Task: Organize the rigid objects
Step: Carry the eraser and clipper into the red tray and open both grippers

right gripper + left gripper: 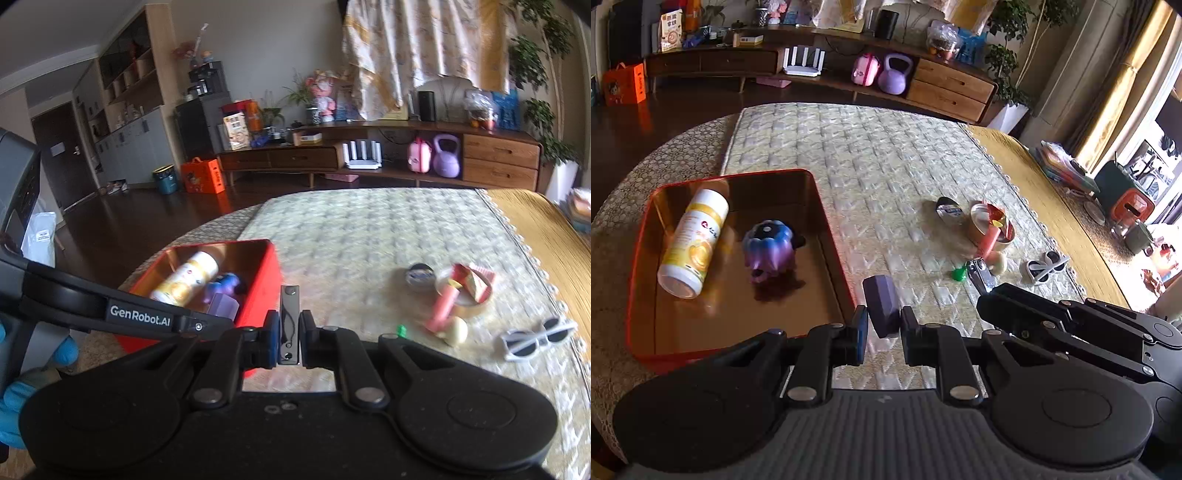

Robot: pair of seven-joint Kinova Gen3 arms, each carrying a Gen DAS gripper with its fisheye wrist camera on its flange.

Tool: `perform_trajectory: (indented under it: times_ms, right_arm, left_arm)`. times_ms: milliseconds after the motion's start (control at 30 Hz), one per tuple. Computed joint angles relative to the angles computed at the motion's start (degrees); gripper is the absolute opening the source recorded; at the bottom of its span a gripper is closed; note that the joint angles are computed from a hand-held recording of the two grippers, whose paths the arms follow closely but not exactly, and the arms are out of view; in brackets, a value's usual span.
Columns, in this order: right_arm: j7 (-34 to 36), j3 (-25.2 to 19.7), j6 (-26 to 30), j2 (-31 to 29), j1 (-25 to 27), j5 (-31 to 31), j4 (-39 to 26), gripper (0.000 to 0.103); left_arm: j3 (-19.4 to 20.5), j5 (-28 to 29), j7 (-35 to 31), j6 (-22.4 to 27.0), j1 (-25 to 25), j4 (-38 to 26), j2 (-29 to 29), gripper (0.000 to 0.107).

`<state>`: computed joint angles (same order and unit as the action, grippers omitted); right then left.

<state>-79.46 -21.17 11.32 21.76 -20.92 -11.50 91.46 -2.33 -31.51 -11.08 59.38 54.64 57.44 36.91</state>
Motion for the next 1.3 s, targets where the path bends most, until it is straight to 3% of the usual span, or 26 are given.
perform_trajectory:
  times_ms: [433,767,1033,1300]
  right_arm:
    - [-1.46,4.5,7.61,5.35,-8.69,2.54,-10.31,0.011]
    - [-2.55,8.31,18.43,12.44,-14.78,6.78,-22.72,0.011]
    - [-0.94,9.69,27.02,17.16,-17.47,8.07,-30.81,0.011]
    - [-1.65,11.25,30.43,18.97,-19.32,9.21,-33.85,0.01]
  left_arm:
    - [0.91,-3.56,6.83,-1.24,-2.46,12.93,-7.61,0.018]
    - [3.17,-1.06,1.9,-5.25,-9.53,17.56,-8.72,0.018]
    - [2.64,0.74,-3.73,-6.21,-12.09,15.9,-6.82,0.018]
    - [2.28,4.78,-7.75,-5.43,-13.89,12.83,-3.77,0.019]
